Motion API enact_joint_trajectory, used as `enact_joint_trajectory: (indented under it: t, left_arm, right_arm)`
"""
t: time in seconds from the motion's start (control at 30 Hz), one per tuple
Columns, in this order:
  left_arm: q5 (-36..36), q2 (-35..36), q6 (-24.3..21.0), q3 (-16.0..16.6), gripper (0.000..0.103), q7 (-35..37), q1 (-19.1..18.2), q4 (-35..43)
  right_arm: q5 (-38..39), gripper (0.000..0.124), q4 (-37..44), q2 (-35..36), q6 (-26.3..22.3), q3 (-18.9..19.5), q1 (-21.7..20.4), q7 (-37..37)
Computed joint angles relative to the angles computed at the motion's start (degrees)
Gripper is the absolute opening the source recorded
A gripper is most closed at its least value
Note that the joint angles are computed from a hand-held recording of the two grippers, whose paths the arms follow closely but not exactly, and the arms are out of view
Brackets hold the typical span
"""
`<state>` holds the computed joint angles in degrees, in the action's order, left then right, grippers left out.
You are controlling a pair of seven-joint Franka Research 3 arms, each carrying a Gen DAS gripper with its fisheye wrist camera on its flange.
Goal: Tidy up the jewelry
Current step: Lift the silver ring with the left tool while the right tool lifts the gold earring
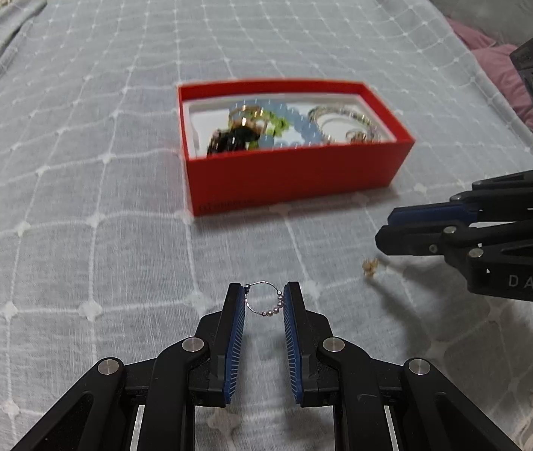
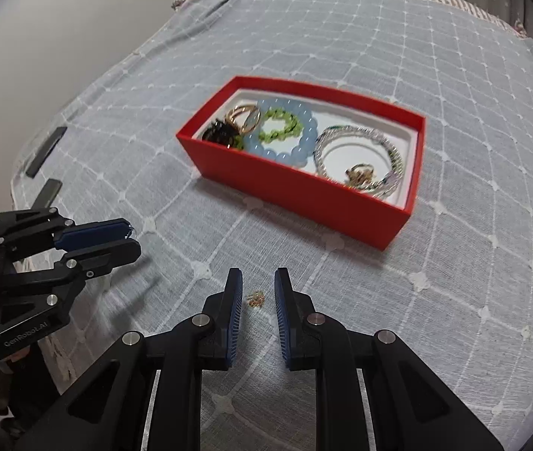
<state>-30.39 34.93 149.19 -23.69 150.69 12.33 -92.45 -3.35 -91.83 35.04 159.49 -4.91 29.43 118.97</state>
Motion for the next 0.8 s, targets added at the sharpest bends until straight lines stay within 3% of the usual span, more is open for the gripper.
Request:
enact_joint_trajectory:
  t: [0.17, 0.27, 0.53, 0.8]
  left_arm:
    - [-2.78, -0.12, 1.33, -2.16, 0.016, 3.47, 1.59, -0.32]
    - [-2.70, -0.17, 1.28, -1.68, 0.016, 3.65, 1.14, -0.41]
    - [-3.11, -0.47, 1.08, -1.22, 0.016, 3.82, 0.94, -0.62]
    - [-2.79, -0.42, 1.31, -0.97, 0.016, 3.69, 0.68, -0.65]
  right_arm:
    - [-0.41, 0.019, 0.89, 0.79, -0.83, -0.10, 0.19, -0.38]
    - [0.57, 0.019, 3.36, 2.82, -3.41, 1.92, -0.98, -3.39]
    - [-0.74, 0.020, 6.09, 4.85, -6.61, 0.55, 0.72, -4.13]
    - [-3.46, 0.034, 7.89, 6.23, -8.19, -0.40, 2.06, -2.93]
